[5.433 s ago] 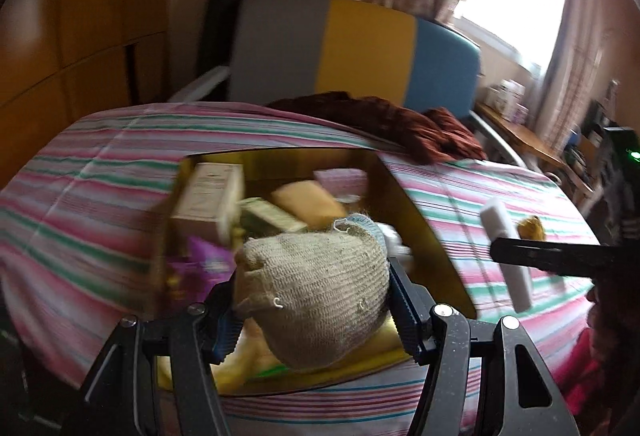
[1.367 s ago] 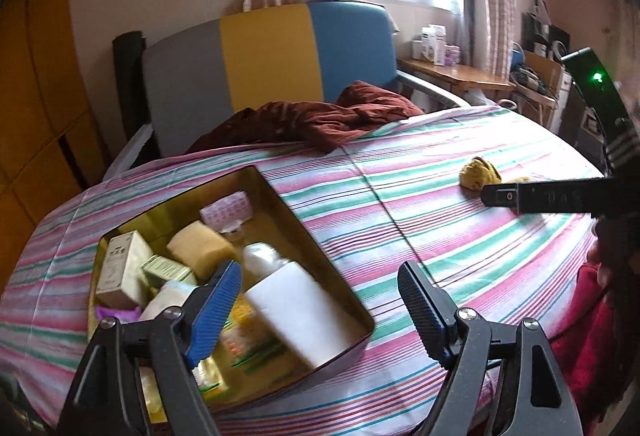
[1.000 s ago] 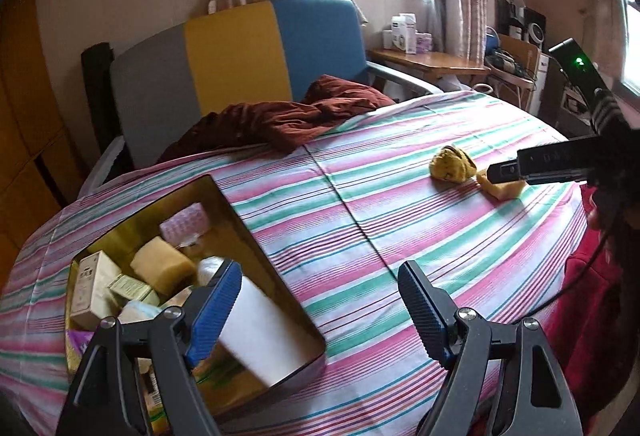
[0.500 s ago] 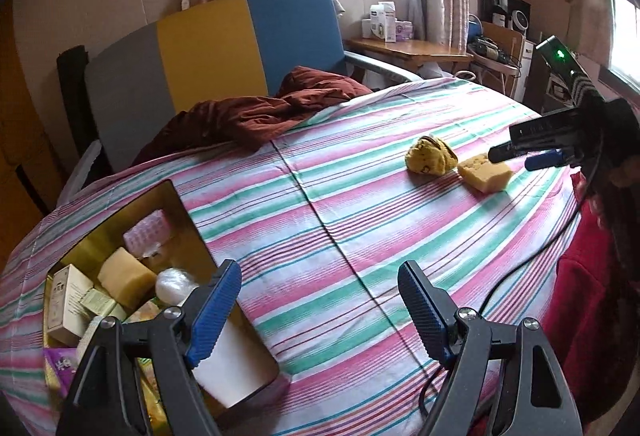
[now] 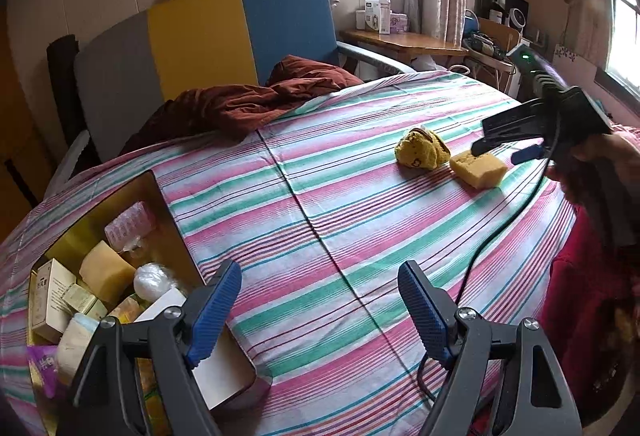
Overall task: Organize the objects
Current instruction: 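Withdraw both tools from the tray toward the yellow toy and sponge, then grasp the orange sponge with right tool while left tool grasps yellow plush toy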
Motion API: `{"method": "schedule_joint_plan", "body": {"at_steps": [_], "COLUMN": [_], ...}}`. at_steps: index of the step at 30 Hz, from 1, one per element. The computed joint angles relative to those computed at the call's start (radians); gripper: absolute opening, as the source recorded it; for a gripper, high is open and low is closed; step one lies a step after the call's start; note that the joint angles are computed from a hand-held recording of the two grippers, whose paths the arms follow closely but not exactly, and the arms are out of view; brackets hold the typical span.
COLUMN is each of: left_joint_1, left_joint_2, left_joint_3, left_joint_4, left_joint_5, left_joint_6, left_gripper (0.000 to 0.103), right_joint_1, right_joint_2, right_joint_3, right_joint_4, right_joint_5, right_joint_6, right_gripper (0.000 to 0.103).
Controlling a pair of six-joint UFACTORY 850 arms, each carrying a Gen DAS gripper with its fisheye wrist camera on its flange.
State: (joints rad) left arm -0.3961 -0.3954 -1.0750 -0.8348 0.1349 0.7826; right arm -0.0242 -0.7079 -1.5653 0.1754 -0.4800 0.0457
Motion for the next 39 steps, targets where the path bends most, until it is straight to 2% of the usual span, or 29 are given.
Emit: {"method": "schedule_joint_plan", "body": {"at_steps": [5, 10, 11, 15, 17, 24, 27, 35, 39], "left_joint_1": [0.002, 0.006, 0.005, 0.001, -0.004, -0.025, -0.035, -0.045, -0.052], "left_joint_2": [-0.015, -0.036, -0.043, -0.069, -0.082, -0.120, -0.138, -0.197, -0.233], "left_joint_3": [-0.017, -0.048, -0.057, -0.092, -0.110, -0.156, -0.179, -0.270, -0.325], "left_joint_4": [-0.045, -0.151, -0.196, -0.447, -0.572, -0.911, -1.072, -1.497, -1.605], "left_joint_5": [-0.020, -0.042, -0.045, -0.049, -0.050, -0.035, -0.028, -0.004, 0.014], "left_joint_6": [0.040, 0.129, 0.171, 0.419, 0.545, 0.892, 1.065, 1.493, 1.609], "left_gripper": [0.081, 0.081, 0.081, 0.081, 0.081, 0.081, 0.081, 0.081, 0.081], "right_joint_1": [0.013, 0.009, 0.009, 0.012, 0.016, -0.020, -0.029, -0.027, -0.030], "right_joint_2": [-0.047, -0.089, -0.095, -0.097, -0.092, -0.049, -0.044, -0.047, -0.043], "right_joint_3": [-0.055, -0.094, -0.101, -0.099, -0.092, -0.036, -0.029, -0.035, -0.031], "right_joint_4": [-0.083, -0.036, -0.035, -0.056, -0.076, 0.007, 0.037, -0.064, -0.045], "right_joint_5": [-0.023, -0.069, -0.078, -0.078, -0.071, -0.007, -0.009, -0.031, -0.029], "right_joint_6": [0.045, -0.003, -0.007, -0.008, -0.001, 0.010, 0.012, 0.121, 0.104], "right_gripper": [0.082, 0.081, 0.081, 0.067, 0.066, 0.066, 0.066, 0.066, 0.066]}}
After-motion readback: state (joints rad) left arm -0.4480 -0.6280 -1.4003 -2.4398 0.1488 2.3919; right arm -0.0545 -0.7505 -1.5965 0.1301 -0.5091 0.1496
